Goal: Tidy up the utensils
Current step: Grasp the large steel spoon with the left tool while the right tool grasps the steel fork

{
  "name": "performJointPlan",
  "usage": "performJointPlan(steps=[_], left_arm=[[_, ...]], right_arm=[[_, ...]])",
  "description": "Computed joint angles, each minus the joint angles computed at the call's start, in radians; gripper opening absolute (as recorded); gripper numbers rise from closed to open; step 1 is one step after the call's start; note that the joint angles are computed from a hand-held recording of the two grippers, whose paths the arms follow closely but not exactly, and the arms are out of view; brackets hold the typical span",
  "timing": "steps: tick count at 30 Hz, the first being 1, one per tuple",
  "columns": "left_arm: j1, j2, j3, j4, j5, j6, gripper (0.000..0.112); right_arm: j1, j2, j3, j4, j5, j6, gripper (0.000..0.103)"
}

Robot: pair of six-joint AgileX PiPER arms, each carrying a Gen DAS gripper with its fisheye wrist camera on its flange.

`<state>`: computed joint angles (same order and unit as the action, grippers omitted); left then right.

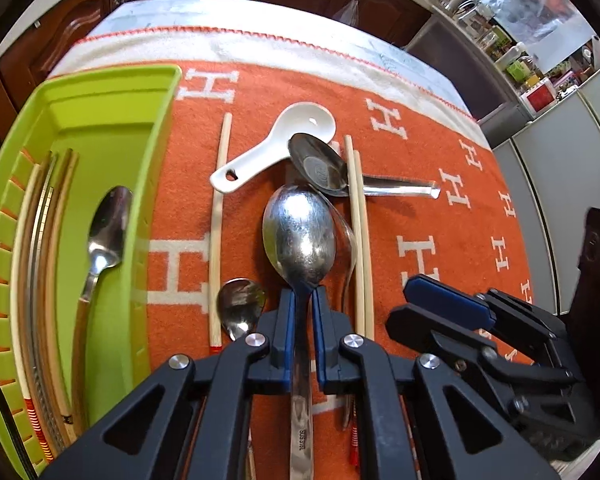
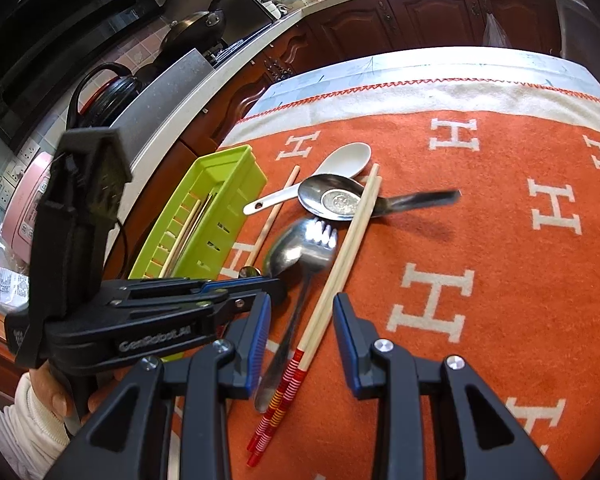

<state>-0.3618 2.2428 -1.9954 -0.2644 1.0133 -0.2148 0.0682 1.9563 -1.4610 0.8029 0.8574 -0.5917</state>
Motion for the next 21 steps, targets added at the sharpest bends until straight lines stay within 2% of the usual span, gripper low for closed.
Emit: performJointPlan(steps=[6,11,16,21], left_arm=[[-0.008,-0.062,0.081,0.046,-0.05,-0.019,0.006],[-0.012,-0.101,0.13,0.048,-0.075,-0.014,0.006],[-0.008,-0.141,0.186,0.038,-0.106,-0.007,0.006],[-0.003,-0.177,0.241,0.012,-0.137,0.015,0.006]], right_arm=[[0.009,0.046,-0.054,-0.005,0.018,0.025,0.032],[0.021,0.078,-0.09,-0.022,0.019,0.058,0.023],[0.054,0.085,-0.114,-0.119,-0.042,0.147,0.02],[0.119,0.093,-0.146,-0.288,-0.124,0.256,0.02]])
